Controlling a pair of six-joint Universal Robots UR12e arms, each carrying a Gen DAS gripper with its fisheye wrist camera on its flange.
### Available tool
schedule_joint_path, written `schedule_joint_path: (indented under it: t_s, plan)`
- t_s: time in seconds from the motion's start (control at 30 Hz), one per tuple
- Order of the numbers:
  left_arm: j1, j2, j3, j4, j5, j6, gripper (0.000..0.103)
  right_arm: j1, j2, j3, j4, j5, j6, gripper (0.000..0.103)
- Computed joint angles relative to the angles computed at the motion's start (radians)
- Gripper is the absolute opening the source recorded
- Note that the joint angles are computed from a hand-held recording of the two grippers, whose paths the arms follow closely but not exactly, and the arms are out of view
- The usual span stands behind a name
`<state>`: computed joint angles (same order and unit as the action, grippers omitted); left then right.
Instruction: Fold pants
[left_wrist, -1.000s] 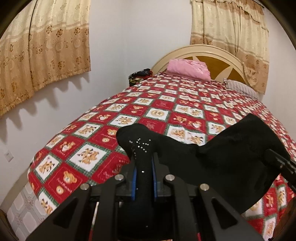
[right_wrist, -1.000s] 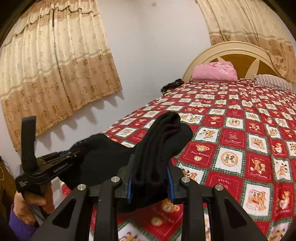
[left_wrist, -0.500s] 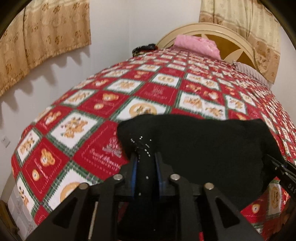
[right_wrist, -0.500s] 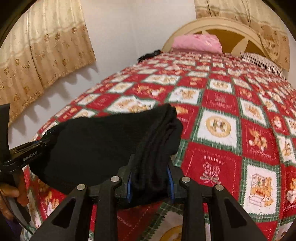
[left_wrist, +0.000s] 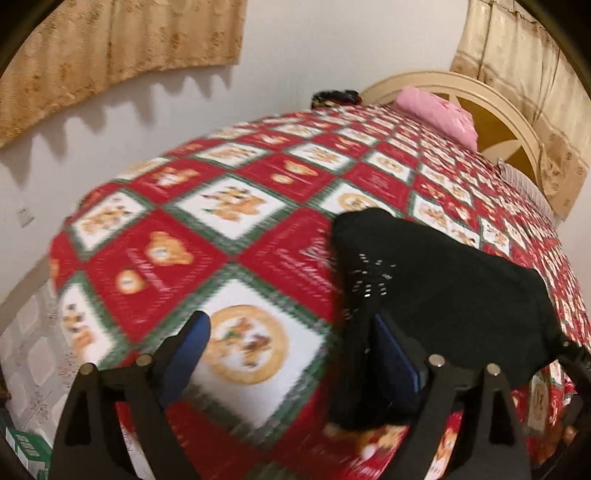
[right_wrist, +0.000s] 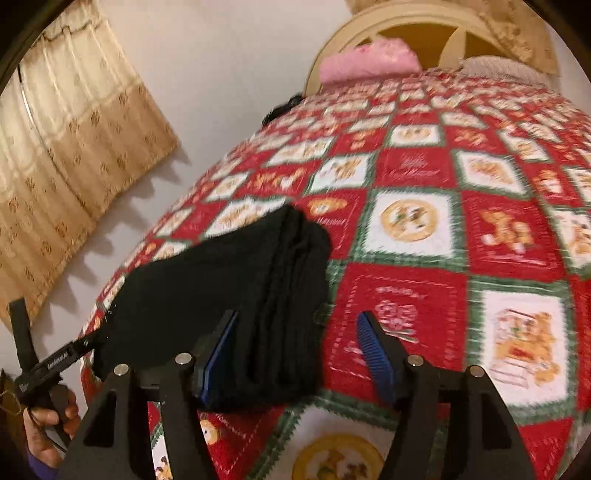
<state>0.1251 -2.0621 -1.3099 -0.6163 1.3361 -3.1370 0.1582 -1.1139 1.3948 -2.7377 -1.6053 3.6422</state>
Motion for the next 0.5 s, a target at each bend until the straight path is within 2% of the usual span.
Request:
schedule_joint_path:
  t_s: [0.1,0.13,0.17,0.2,0.27,0.3,0.37,0.43,0.5]
  plan:
    - [-0.003,0.018,-0.024,0.045,0.058,-0.013,0.091,0.045,-0.017,0.024,-0.092,-0.181,-0.051,0.066]
    - [-0.006,0.020,-0.030,0.076,0.077,-0.008,0.091,0.059,-0.017,0.025,-0.127,-0.216,-0.088,0.058]
    - [-0.010,0.024,-0.036,0.109,0.089,0.001,0.090,0.067,-0.016,0.022,-0.145,-0.216,-0.129,0.048]
    - [-0.015,0.027,-0.042,0.150,0.098,0.011,0.090,0.068,-0.013,0.011,-0.141,-0.203,-0.155,0.028]
    - [-0.026,0.024,-0.040,0.222,0.086,0.031,0.090,0.075,0.001,-0.025,-0.101,-0.145,-0.228,0.025]
    - [-0.030,0.019,-0.030,0.225,0.073,0.042,0.089,0.074,0.004,-0.032,-0.092,-0.125,-0.238,0.025]
    - [-0.040,0.003,0.001,0.209,0.019,0.064,0.083,0.072,0.020,-0.055,-0.050,-0.077,-0.248,0.025]
    - [-0.044,-0.018,0.031,0.180,-0.071,0.078,0.083,0.066,0.025,-0.060,-0.003,-0.043,-0.221,0.025]
    - [-0.054,-0.032,0.054,0.122,-0.085,0.082,0.083,0.054,0.026,-0.059,0.052,-0.004,-0.163,0.025]
